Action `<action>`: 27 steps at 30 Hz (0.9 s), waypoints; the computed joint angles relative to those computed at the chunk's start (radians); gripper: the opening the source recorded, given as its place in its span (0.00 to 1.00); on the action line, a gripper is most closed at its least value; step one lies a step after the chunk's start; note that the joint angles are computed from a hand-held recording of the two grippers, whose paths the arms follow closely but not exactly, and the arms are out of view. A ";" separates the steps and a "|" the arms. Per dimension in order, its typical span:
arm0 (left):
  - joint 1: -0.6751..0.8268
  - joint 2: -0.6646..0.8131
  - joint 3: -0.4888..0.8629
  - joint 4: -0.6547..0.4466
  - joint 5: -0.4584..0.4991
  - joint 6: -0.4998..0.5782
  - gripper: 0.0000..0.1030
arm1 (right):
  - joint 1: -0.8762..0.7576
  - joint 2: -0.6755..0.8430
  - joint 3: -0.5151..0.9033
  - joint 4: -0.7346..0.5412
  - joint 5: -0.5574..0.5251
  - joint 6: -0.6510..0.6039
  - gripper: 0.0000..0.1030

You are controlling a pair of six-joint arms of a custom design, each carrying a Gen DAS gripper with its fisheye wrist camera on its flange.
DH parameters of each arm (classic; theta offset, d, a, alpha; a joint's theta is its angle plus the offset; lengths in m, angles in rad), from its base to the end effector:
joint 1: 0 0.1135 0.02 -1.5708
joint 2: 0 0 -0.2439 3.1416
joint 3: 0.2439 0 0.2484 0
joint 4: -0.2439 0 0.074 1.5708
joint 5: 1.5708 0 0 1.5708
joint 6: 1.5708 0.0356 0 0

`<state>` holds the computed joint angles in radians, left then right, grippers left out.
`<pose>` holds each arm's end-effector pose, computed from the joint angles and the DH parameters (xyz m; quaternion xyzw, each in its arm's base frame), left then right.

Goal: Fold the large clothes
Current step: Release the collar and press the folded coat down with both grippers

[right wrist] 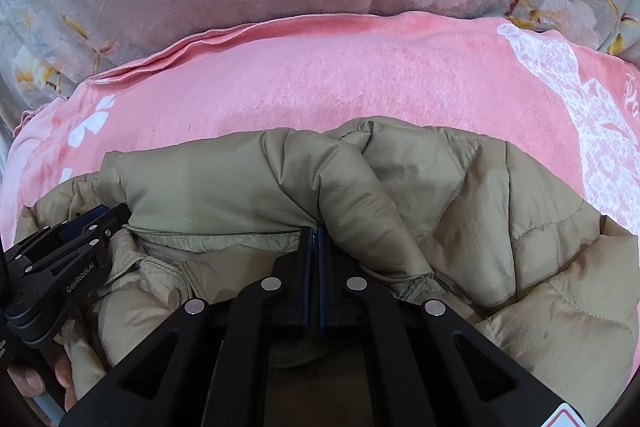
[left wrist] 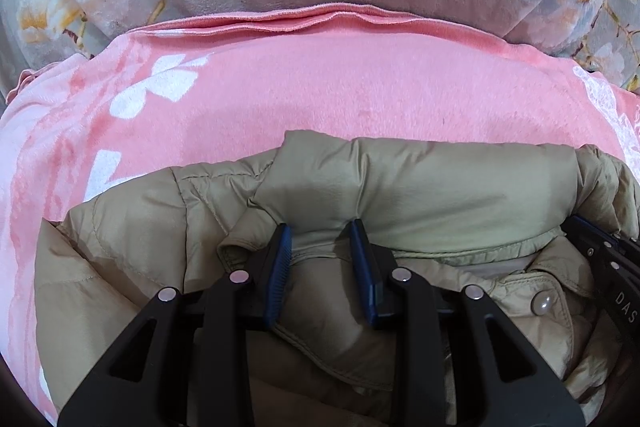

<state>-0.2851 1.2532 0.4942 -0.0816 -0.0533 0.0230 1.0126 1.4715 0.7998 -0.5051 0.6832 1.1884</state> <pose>0.2242 -0.0637 0.1412 0.1339 0.9242 -0.0220 0.3571 0.1572 0.2093 0.1593 0.1464 0.9147 0.0155 0.3764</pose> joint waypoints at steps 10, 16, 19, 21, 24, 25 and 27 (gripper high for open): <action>-0.007 -0.010 -0.005 -0.002 -0.013 0.004 0.28 | 0.000 -0.007 -0.007 0.006 0.002 0.002 0.00; -0.022 -0.011 -0.006 -0.001 -0.037 0.008 0.28 | 0.003 0.006 0.009 -0.012 0.008 0.006 0.00; -0.025 -0.015 -0.008 -0.005 -0.044 0.010 0.28 | 0.019 0.048 0.067 -0.084 0.026 0.017 0.00; -0.017 -0.016 -0.006 -0.006 -0.033 0.015 0.28 | 0.026 0.047 0.090 -0.131 0.018 0.018 0.00; 0.019 -0.034 -0.003 -0.023 0.022 0.019 0.29 | 0.071 0.010 0.119 -0.230 0.048 0.107 0.01; 0.041 -0.060 0.002 -0.055 0.052 0.020 0.29 | 0.109 -0.009 0.138 -0.279 0.108 0.166 0.03; 0.036 -0.117 -0.003 -0.085 0.038 0.007 0.29 | 0.139 -0.031 0.172 -0.298 0.153 0.162 0.03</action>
<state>-0.2486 1.1366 0.4908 -0.1666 -0.0151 0.0298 1.1513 1.4403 0.9719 -0.8029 0.8358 1.3501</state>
